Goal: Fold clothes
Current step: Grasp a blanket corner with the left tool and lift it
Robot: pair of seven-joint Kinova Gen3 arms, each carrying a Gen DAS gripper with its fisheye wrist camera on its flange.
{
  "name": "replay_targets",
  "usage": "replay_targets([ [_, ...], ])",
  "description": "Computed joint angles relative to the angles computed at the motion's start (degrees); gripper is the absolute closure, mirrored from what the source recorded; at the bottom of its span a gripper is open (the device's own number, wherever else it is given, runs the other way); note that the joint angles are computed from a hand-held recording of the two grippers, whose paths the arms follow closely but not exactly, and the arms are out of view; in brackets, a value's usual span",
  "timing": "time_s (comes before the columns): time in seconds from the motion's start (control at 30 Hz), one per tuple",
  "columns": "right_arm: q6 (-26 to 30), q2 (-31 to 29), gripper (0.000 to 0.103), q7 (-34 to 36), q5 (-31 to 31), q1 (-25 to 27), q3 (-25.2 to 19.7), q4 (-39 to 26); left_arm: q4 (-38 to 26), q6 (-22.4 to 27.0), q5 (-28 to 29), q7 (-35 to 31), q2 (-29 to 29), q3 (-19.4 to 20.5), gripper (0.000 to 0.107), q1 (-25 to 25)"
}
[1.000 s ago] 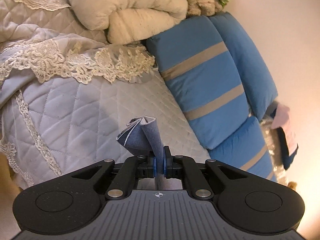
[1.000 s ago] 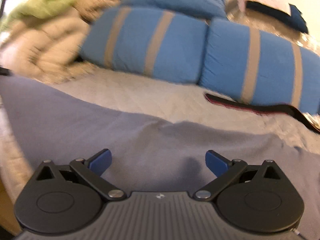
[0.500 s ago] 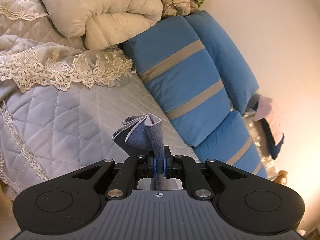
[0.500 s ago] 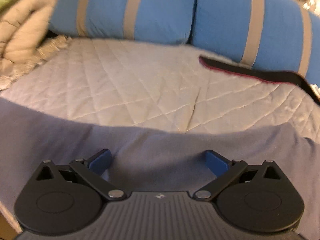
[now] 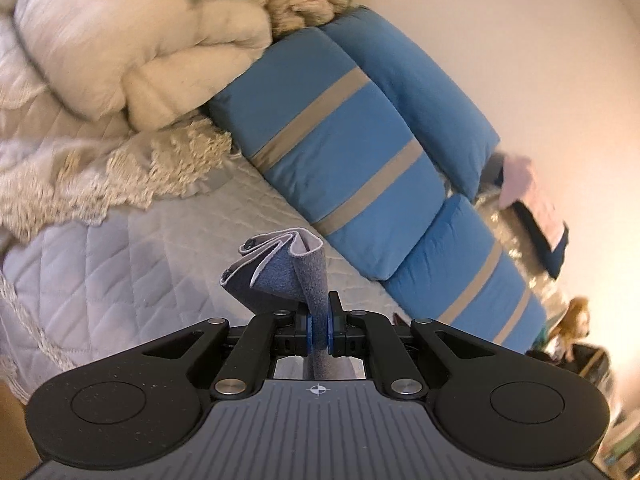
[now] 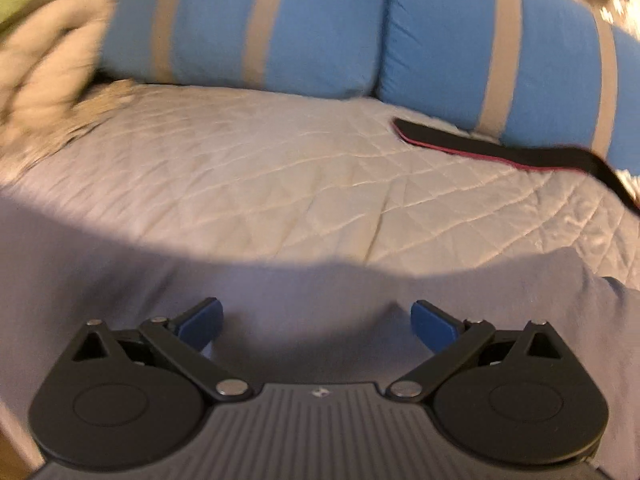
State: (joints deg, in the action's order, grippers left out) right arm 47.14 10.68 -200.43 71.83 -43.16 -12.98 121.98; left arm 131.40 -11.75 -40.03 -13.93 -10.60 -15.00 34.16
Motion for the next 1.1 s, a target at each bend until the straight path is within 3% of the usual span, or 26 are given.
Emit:
replay_targets([
  [0.1,6.76,0.47,0.000,-6.99,3.16,-7.53,-0.71,4.22,-4.15,6.99,-0.76,1.47,-1.44,7.15,0.102,-1.93],
  [0.17,10.14,1.62,0.000,-11.15,4.86,-10.92,-0.70,5.68,-7.22,11.49,2.17,-1.32,-1.92,12.46,0.102,-3.50],
  [0.27,11.74,1.65,0.000,-11.04,7.02,-15.34,1.57,7.40,-12.39,17.16,2.35,-2.27,-1.54,20.43,0.102,-5.73],
  [0.33,8.15,-1.46,0.000,-6.81,6.14,-12.98,0.04,8.09,-15.85,19.92,4.01,-5.07,-0.45,25.73,0.102,-7.72],
  [0.43,1.43,-6.73,0.000,0.18,1.54,-5.51,-5.76,9.28,-21.92,24.21,5.03,-9.15,2.63,33.31,0.102,-9.62],
  [0.53,0.78,-9.93,0.000,3.47,-0.95,-4.67,-7.50,11.40,-26.67,25.08,4.50,-12.03,6.88,38.52,0.102,-9.86],
  [0.63,1.67,-12.35,0.000,3.15,-2.48,-4.66,-8.94,13.93,-31.49,26.33,1.04,-13.11,12.09,40.22,0.102,-6.27],
  [0.77,-3.72,-17.15,0.000,4.11,-3.78,-1.98,-8.87,18.05,-36.87,27.31,-2.24,-12.84,18.78,39.26,0.102,-0.22],
  [0.87,-3.52,-19.10,0.000,4.79,-4.96,-0.78,-10.84,19.60,-40.92,28.11,-1.30,-14.98,23.75,38.73,0.101,3.10],
  [0.97,-6.49,-21.58,0.000,5.35,-4.48,0.87,-10.90,21.57,-45.27,29.90,3.16,-21.57,28.45,39.24,0.099,4.86],
  [1.0,-7.74,-22.25,0.000,5.49,-4.60,1.52,-10.85,22.00,-46.93,31.04,3.98,-23.90,30.24,40.82,0.096,4.39],
  [1.07,-11.22,-23.99,0.000,7.53,-6.26,2.79,-10.17,22.87,-47.89,30.53,6.40,-28.56,32.96,45.64,0.068,0.87],
  [1.1,-12.80,-24.59,0.000,8.64,-7.10,3.39,-9.86,23.25,-47.73,29.29,8.34,-30.89,33.98,47.10,0.062,-0.48],
])
